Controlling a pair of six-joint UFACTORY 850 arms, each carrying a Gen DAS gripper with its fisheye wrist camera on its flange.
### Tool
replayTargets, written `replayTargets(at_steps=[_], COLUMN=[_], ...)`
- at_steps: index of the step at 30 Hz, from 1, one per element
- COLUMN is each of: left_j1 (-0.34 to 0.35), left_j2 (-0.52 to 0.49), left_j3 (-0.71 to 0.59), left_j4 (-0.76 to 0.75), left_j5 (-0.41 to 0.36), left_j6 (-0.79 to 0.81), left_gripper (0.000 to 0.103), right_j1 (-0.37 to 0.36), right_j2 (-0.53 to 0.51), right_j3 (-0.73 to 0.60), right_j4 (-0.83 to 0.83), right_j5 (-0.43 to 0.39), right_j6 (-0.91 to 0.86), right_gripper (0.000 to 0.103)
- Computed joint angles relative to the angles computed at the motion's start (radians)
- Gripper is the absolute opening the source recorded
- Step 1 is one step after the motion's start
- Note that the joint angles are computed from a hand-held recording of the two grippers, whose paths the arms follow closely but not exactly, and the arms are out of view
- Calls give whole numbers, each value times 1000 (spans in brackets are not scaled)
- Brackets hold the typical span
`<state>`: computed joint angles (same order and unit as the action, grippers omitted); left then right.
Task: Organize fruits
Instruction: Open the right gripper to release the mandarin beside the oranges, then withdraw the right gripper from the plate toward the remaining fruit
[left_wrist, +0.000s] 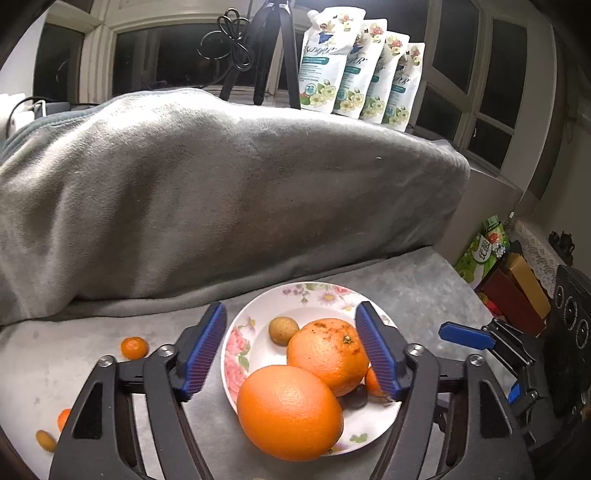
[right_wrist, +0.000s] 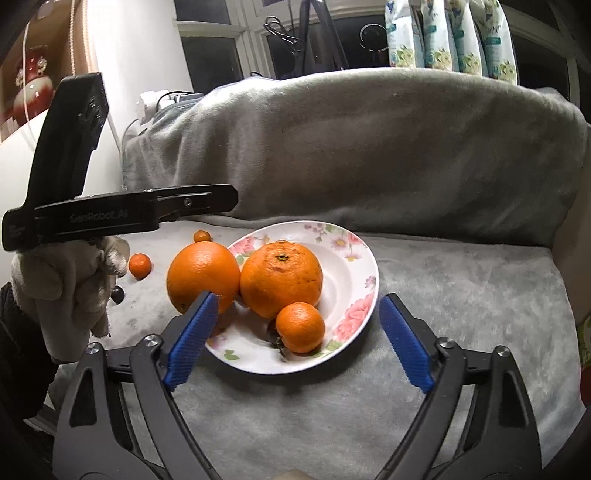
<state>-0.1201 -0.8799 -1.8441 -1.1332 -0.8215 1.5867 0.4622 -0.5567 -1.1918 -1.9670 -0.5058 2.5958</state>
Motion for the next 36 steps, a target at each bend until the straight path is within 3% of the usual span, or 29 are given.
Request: replayTargets(at_steps=[9,25,36], left_j1=[-1,28,61], left_j2=[15,62,96], left_j3=[21,74,108], left_j4=[7,-62,-107], left_j5=[24,8,-18], left_j6=[-6,52,97], left_gripper=[81,81,81], right_j1=[8,38,78], right_j2=[-4,24,23], right_j3=[-17,-6,-39], right_j4=[49,89,177], right_j5=[-6,-59,-92], right_j6=[-47,-61,-167], right_gripper=[92,92,92])
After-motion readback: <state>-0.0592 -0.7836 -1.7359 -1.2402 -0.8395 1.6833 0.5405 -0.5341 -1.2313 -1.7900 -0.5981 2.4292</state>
